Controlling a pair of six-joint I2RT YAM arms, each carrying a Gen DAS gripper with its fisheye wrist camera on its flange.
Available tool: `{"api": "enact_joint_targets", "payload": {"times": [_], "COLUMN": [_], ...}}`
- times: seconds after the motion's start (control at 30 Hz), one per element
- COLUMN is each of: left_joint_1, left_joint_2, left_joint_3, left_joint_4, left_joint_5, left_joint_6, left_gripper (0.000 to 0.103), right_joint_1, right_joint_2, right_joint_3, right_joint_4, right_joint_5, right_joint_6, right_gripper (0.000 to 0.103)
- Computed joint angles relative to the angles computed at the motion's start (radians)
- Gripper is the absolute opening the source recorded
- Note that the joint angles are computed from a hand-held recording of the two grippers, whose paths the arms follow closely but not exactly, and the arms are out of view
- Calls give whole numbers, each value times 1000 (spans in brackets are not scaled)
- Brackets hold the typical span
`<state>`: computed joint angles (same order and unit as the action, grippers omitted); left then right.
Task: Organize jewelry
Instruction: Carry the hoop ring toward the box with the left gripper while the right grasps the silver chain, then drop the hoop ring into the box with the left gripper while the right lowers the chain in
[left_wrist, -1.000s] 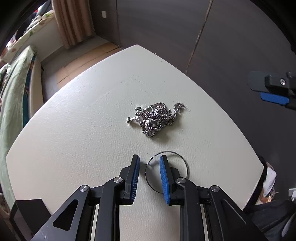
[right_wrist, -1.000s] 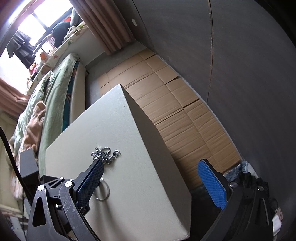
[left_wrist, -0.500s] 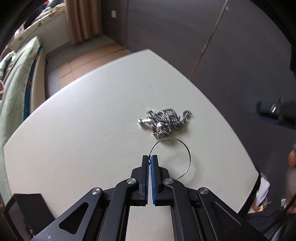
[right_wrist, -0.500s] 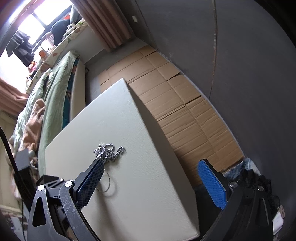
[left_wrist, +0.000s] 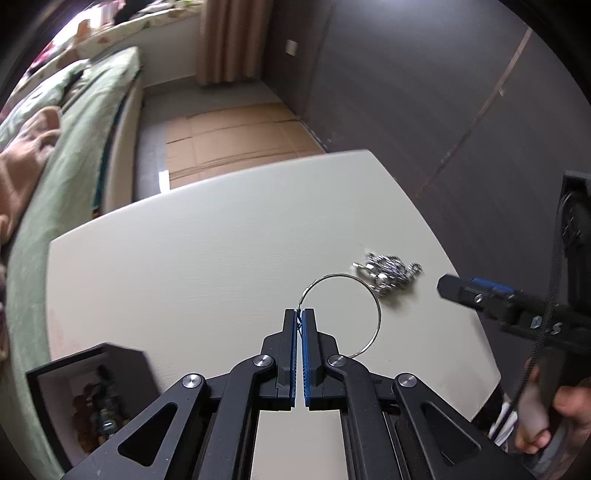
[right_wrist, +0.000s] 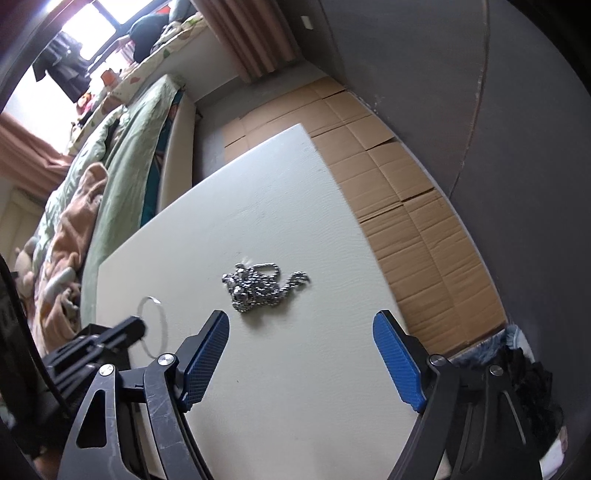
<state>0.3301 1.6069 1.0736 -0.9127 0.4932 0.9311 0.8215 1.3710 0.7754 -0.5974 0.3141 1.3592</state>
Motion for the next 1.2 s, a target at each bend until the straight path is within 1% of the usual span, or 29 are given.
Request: {"api": "enact_joint_targets", "payload": {"times": [0.23,0.33,0.5,0.6,0.63,0.7,0.77,0.8,0.83,0.87,0.93,1.1,1.2], "left_joint_1": [102,139,216,257,273,295,316,324,335,343,357,383,401], "left_joint_2": [59,95,182,218,234,259,282,291,298,305,320,348,360], "left_joint_3": [139,203,334,391,412,446,474,481,487,495,513,547,556], "left_joint_4": [-92,-133,-208,-233,-247,-270,-284,-286,-289,-294,-304,-305,-300], "left_joint_5": [69,98,129,147,155,165,167,166,165,165,163,152,146], "left_joint_6": [-1,5,18,18,20,22,22,22,22,24,26,31,34], "left_gripper": [2,2,2,2,2,2,2,2,2,2,2,2,2], "right_joint_1": [-34,-50,-58,-51,-46,-34,-22,-18,-14,-11,-2,15,42], "right_joint_2": [158,225,299,339,362,402,443,453,456,458,464,425,402], "right_joint_3": [100,138,198,242,267,315,366,378,384,388,398,366,362], "right_joint_4": [50,59,32,-13,-39,-91,-146,-160,-157,-159,-155,-87,-61], "right_joint_5": [-5,-12,-16,3,13,39,61,68,66,61,45,-1,1], "right_joint_6": [-146,-185,-219,-226,-233,-246,-256,-263,-275,-282,-296,-297,-275], "right_gripper": [81,81,81,82,80,69,50,45,34,27,20,17,16]}}
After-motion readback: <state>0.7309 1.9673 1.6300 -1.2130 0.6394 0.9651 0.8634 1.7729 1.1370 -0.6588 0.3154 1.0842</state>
